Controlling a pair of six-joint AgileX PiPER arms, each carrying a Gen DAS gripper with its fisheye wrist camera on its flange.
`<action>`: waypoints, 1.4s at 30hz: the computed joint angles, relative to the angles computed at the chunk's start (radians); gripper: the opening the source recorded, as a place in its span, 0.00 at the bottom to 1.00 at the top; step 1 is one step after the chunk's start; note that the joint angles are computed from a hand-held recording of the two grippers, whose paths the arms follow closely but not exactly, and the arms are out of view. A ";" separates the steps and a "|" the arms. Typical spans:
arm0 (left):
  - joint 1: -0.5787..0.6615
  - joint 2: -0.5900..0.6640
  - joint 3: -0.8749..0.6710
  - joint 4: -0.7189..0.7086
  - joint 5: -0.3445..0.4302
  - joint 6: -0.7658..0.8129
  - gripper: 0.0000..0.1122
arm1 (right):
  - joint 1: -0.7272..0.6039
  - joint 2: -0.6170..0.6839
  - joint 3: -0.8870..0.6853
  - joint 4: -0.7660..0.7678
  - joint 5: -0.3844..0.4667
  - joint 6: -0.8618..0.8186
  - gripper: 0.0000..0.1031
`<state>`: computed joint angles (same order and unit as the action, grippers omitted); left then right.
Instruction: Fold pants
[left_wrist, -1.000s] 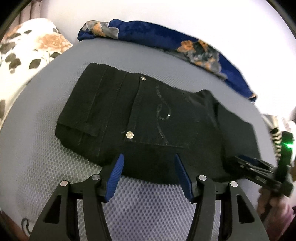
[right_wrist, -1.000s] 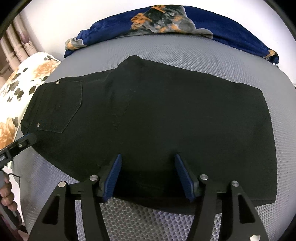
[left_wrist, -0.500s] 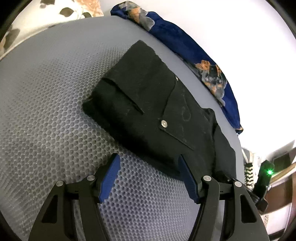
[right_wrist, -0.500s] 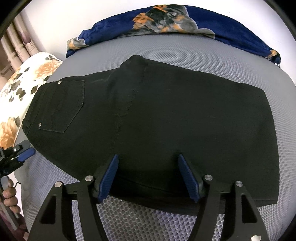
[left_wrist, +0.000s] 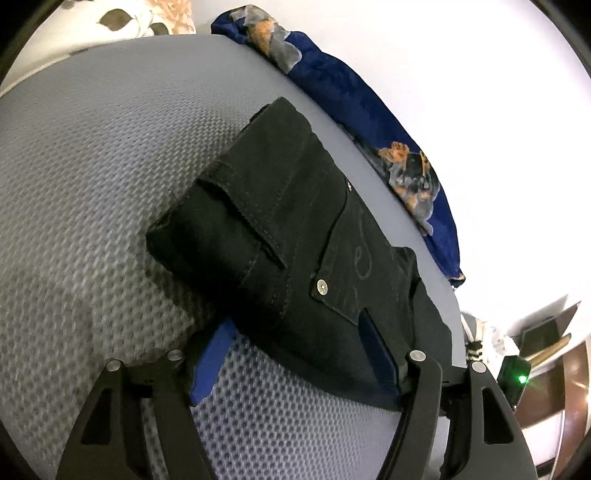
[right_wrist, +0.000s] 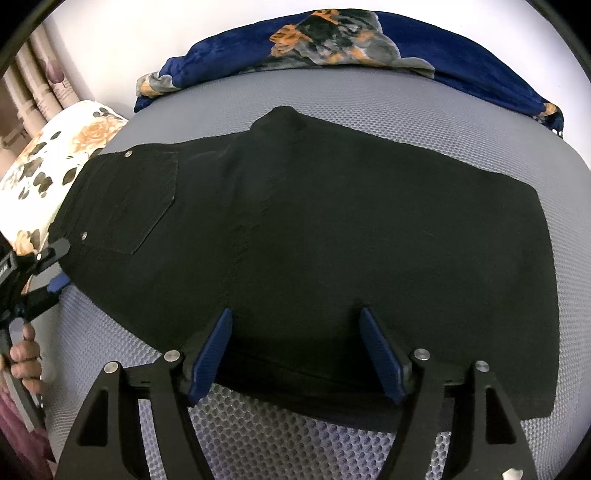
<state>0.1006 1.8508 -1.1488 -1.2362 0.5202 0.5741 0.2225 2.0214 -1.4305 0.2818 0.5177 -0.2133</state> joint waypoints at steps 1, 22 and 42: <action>0.010 0.003 0.004 -0.024 0.011 0.019 0.61 | 0.000 0.002 -0.003 0.003 0.001 -0.002 0.69; 0.102 0.004 0.039 -0.193 0.132 0.122 0.62 | -0.002 0.007 -0.012 0.031 0.015 -0.033 0.71; 0.257 0.073 0.012 -0.254 0.333 0.086 0.61 | 0.004 0.009 -0.013 0.027 0.012 -0.012 0.72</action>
<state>0.3578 1.9236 -1.1373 -1.4907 0.8528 0.6602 0.2261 2.0308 -1.4437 0.3084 0.5295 -0.2251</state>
